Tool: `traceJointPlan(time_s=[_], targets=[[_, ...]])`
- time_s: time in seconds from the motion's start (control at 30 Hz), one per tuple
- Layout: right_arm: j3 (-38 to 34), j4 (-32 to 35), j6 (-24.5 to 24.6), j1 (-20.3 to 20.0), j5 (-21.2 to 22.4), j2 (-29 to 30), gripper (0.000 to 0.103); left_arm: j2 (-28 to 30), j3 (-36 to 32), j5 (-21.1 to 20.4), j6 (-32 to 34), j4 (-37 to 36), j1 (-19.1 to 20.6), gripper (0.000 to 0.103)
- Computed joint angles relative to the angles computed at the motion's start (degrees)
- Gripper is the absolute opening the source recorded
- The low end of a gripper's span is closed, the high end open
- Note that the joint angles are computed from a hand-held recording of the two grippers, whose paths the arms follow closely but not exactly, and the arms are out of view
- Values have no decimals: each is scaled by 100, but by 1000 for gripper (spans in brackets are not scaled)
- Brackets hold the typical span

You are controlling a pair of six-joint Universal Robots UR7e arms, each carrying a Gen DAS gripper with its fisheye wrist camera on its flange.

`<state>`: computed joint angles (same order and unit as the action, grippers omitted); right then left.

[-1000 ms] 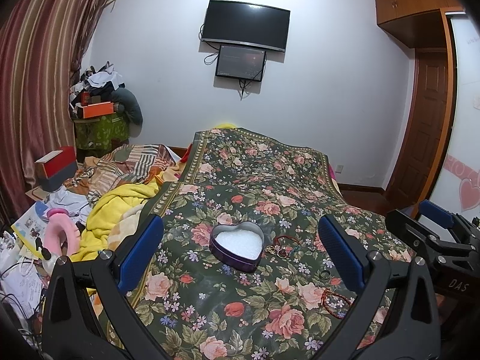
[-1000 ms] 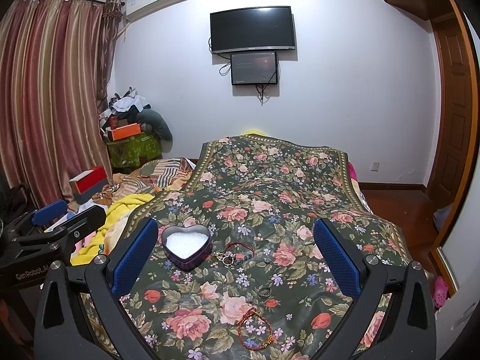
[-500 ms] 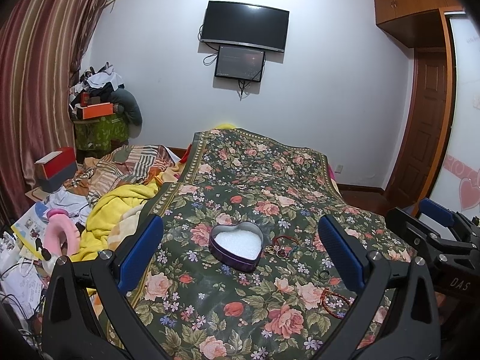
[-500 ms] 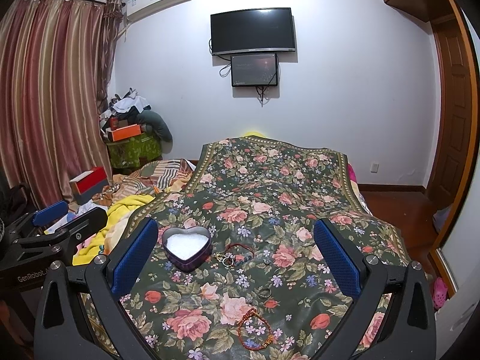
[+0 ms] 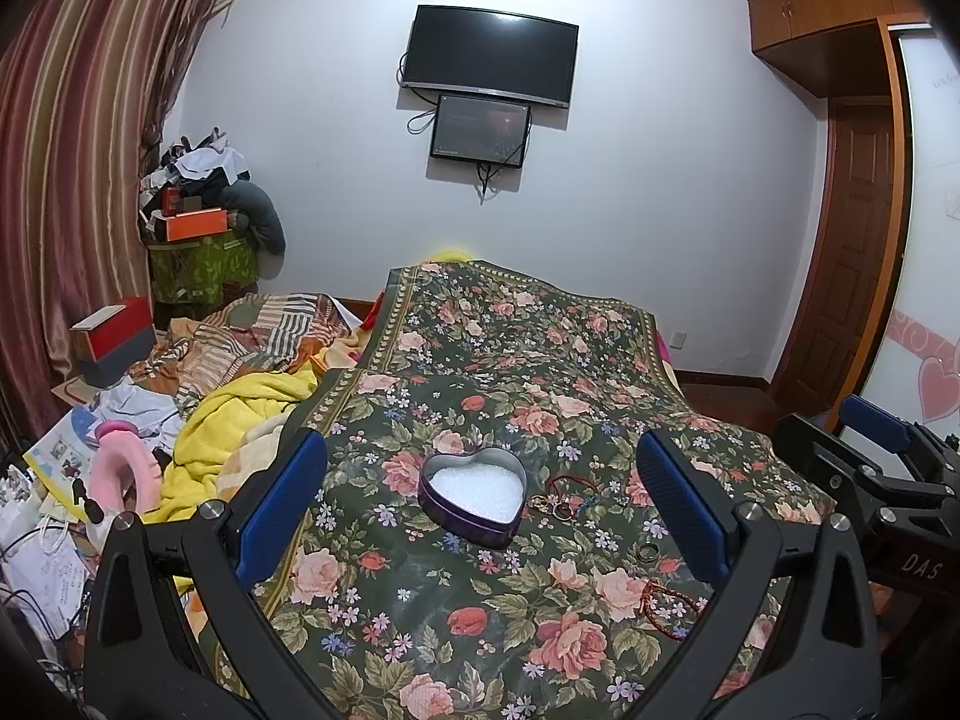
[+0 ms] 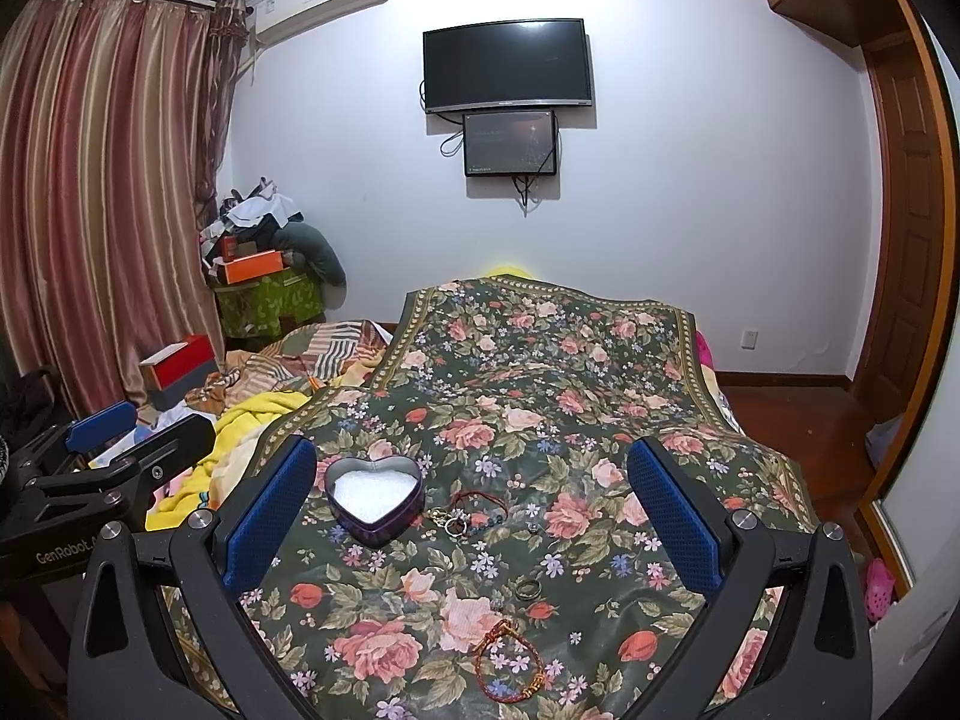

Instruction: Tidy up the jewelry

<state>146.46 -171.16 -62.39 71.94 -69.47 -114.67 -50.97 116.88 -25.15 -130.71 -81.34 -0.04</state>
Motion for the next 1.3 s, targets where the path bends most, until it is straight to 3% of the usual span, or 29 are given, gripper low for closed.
traceJointPlan(time_s=[0.67,0.83,1.0,1.13,1.3], targets=[[-3,30,8,16,-14,-27,103,18,-78,-10,-152,259,-27,103],[-67,4,28,69,-195,81,103,10,-111,-58,-59,273,-22,103],[-68,-273,-80,48,-541,283,103,-8,-36,-124,476,-213,79,103],[-228,-123,-34,27,-965,492,103,31,35,-261,1059,-797,244,103],[-280,-106,-271,-51,-1501,734,103,56,343,-457,2269,-2214,437,103]])
